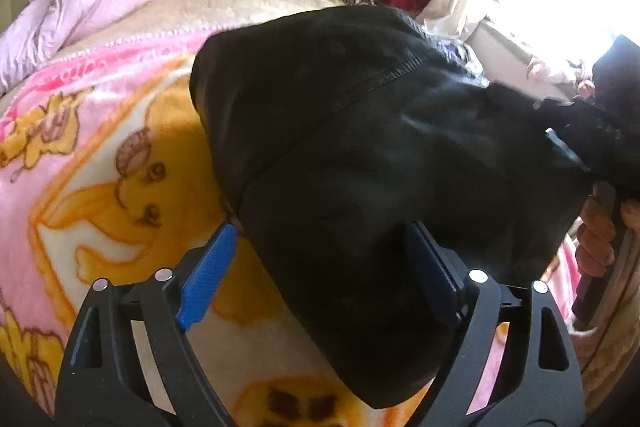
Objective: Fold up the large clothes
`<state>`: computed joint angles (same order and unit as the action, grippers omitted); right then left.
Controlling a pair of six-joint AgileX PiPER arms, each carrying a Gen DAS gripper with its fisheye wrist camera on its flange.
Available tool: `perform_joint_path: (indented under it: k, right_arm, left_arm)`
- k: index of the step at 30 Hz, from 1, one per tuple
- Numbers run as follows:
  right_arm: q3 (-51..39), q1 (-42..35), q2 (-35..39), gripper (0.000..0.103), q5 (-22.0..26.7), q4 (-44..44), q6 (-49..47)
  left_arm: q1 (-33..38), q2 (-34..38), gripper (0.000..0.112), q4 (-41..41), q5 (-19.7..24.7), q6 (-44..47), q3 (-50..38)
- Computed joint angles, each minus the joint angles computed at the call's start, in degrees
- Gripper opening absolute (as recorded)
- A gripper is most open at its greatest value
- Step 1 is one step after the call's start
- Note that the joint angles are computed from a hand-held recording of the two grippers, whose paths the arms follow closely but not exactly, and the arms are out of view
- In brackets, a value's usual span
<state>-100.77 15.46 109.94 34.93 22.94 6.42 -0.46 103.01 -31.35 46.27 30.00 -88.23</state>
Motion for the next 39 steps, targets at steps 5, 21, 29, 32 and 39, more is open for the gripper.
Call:
perform_joint_path:
  k: [5,21,29,32,39]
  right_arm:
    - [6.5,-0.4,-0.6,0.015,-1.7,-9.5,5.8]
    - [4.0,-4.6,0.7,0.081,13.8,7.1,-8.7]
    - [11.5,-9.6,4.0,0.088,12.9,29.7,-20.7]
    - [14.6,-7.5,2.9,0.076,9.9,33.0,-21.4]
    - [18.0,2.0,-0.1,0.073,-2.2,33.1,-15.6]
  left_arm:
    - [-0.3,3.0,0.088,-2.6,2.8,0.6,-0.7]
    - [-1.5,2.0,0.093,-0.3,1.1,-0.7,0.4]
    - [-1.8,2.1,0.093,1.4,0.9,-0.8,0.1]
    - [-1.5,2.9,0.094,2.6,1.7,-1.5,-1.2]
    - [1.6,3.4,0.094,4.7,1.7,-4.1,-3.3]
